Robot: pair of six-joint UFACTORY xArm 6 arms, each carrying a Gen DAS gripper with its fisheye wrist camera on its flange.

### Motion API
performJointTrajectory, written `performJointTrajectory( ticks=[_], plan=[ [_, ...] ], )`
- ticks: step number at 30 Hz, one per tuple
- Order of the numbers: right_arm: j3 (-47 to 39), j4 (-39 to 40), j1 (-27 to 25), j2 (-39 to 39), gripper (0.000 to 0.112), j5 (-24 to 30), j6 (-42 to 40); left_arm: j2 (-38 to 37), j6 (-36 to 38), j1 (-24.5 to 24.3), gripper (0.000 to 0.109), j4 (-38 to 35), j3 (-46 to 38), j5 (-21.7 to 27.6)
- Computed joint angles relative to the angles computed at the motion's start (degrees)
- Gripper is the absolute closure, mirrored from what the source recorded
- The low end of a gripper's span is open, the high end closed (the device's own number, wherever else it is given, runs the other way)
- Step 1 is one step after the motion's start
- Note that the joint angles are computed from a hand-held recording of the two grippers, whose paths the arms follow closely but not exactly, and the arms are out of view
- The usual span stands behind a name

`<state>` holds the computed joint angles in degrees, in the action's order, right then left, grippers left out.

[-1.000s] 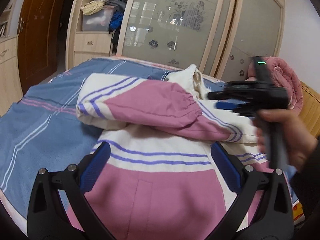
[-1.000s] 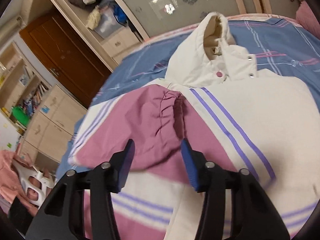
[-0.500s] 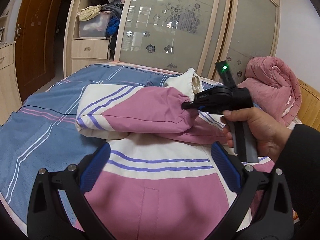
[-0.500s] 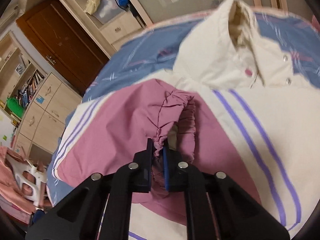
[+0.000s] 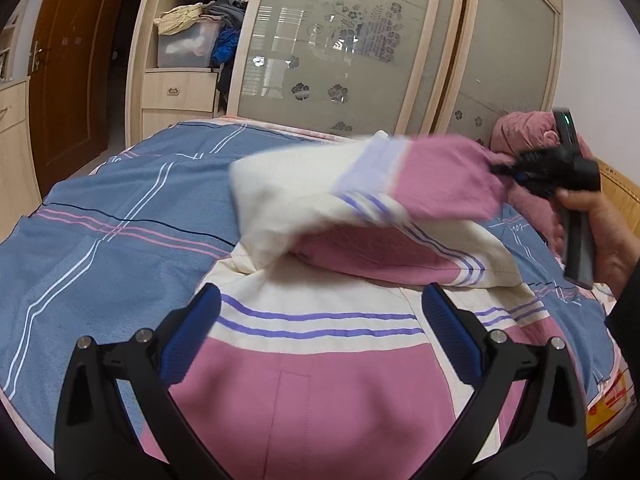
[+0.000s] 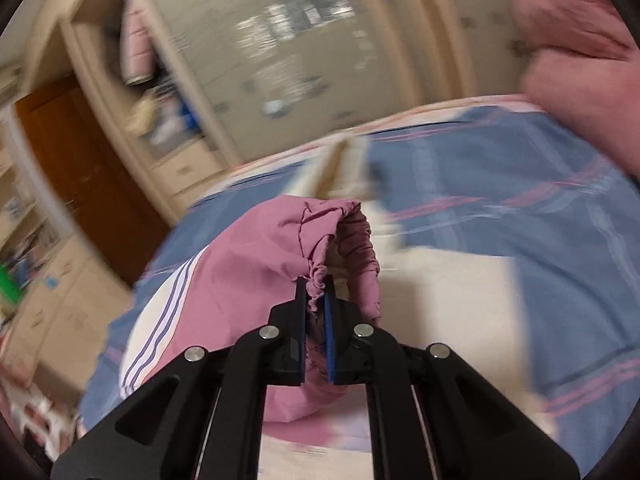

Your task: Fold large clothes

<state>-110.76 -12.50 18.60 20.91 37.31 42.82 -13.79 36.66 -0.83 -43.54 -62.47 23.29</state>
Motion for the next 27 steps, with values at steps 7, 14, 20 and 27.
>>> performJointTrajectory(
  ticks=[7,14,20,27],
  plan=[
    [21.03,-6.30,-3.94,-9.02,0.104,-3.81,7.36,0.48,0.67,-0.65,0.008,0.98,-0.23,0.70],
    [22.77,-11.76,-2.56,-10.29,0.028,-1.28,11.87,0.58,0.20,-1.79,0.008,3.50,0.58,0.49],
    [41.95,-34.50,0.30,-28.89,0.019,-9.12,32.78,0.30,0.15,-2.34,0.008,3.76,0.77,1.08],
    [57.70,-47.62,18.10,-47.21,0.011,2.77,40.58,-6.28,1.21,-2.75,0.008,5.35,5.42,4.34]
  ],
)
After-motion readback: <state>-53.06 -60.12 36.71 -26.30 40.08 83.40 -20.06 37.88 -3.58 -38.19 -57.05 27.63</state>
